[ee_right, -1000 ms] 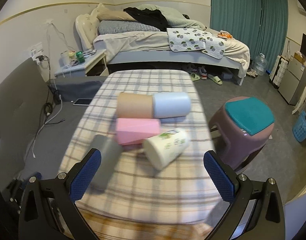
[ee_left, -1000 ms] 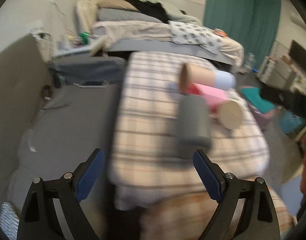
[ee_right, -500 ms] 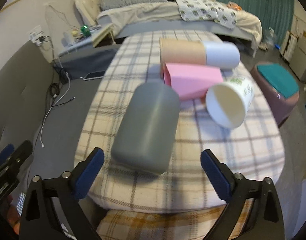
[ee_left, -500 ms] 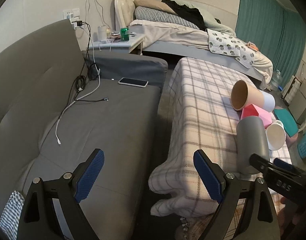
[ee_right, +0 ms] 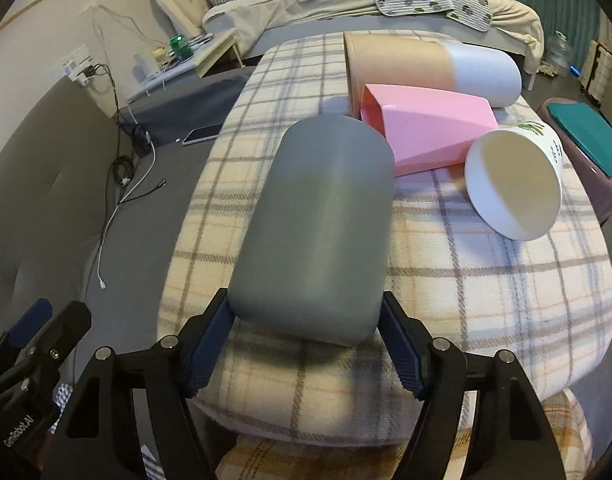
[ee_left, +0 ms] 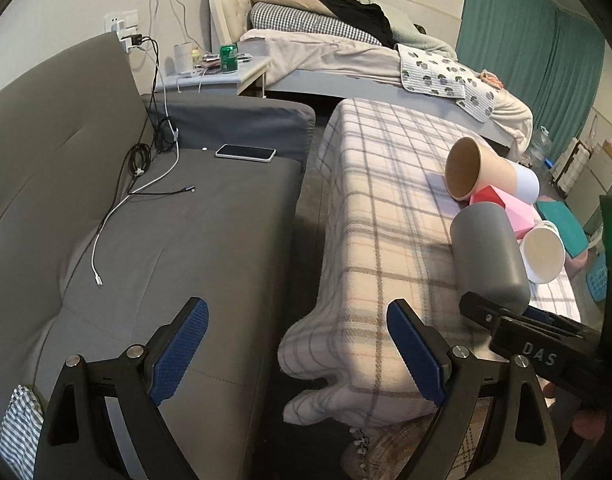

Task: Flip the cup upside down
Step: 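Grasp the grey cylinder with the right gripper while the left gripper releases it, then rotate the grey cylinder with the right gripper so its closed end faces down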

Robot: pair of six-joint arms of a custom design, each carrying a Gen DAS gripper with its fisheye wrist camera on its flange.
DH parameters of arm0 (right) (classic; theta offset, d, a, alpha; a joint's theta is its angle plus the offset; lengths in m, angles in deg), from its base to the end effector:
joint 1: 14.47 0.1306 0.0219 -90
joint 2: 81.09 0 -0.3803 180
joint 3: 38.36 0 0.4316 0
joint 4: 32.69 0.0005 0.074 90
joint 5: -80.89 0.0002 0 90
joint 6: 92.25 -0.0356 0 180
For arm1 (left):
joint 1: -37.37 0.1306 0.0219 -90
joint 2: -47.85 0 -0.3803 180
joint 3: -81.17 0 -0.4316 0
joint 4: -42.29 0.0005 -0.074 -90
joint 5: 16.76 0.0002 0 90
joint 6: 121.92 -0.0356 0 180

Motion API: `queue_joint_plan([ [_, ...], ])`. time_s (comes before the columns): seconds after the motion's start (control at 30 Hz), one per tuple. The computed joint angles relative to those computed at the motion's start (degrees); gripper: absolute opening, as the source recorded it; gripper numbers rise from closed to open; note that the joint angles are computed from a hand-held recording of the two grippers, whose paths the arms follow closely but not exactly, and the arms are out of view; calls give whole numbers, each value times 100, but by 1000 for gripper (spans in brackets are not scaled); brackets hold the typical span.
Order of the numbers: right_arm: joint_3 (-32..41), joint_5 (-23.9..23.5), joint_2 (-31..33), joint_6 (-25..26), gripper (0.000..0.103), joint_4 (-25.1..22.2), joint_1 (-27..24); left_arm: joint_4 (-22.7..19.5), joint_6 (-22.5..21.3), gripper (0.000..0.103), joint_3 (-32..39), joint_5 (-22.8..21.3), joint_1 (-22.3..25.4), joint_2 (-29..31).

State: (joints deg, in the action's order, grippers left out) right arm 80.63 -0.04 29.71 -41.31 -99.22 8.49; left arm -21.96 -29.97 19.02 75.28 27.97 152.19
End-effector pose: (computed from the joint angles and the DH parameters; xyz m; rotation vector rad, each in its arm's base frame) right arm 0.5928 0.2445 0.4546 0.4190 2.5480 0.2016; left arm 0.5965 -0.1005 0.5149 0.1754 2.4538 -0.1303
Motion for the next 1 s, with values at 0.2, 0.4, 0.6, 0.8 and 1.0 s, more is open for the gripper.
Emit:
queue_joint_plan([
  [0.2,-15,-99,-153,249,72,-175,-53,-39,22,94,20,-50,-52,10],
  [0.4,102,174,-277,623,72,-307,-29,-26,-17,94,2,-81,-124,-35],
  [0.6,122,289,-369,903,71,-344,-19,-12,-19,94,-26,-128,-197,-64],
  [0.8,218,334,-360,1077,71,-493,-26,-5,-24,94,-54,-170,-257,-79],
  [1.0,259,337,-332,1172,71,-477,-76,-20,-43,94,-15,-201,-279,-31],
])
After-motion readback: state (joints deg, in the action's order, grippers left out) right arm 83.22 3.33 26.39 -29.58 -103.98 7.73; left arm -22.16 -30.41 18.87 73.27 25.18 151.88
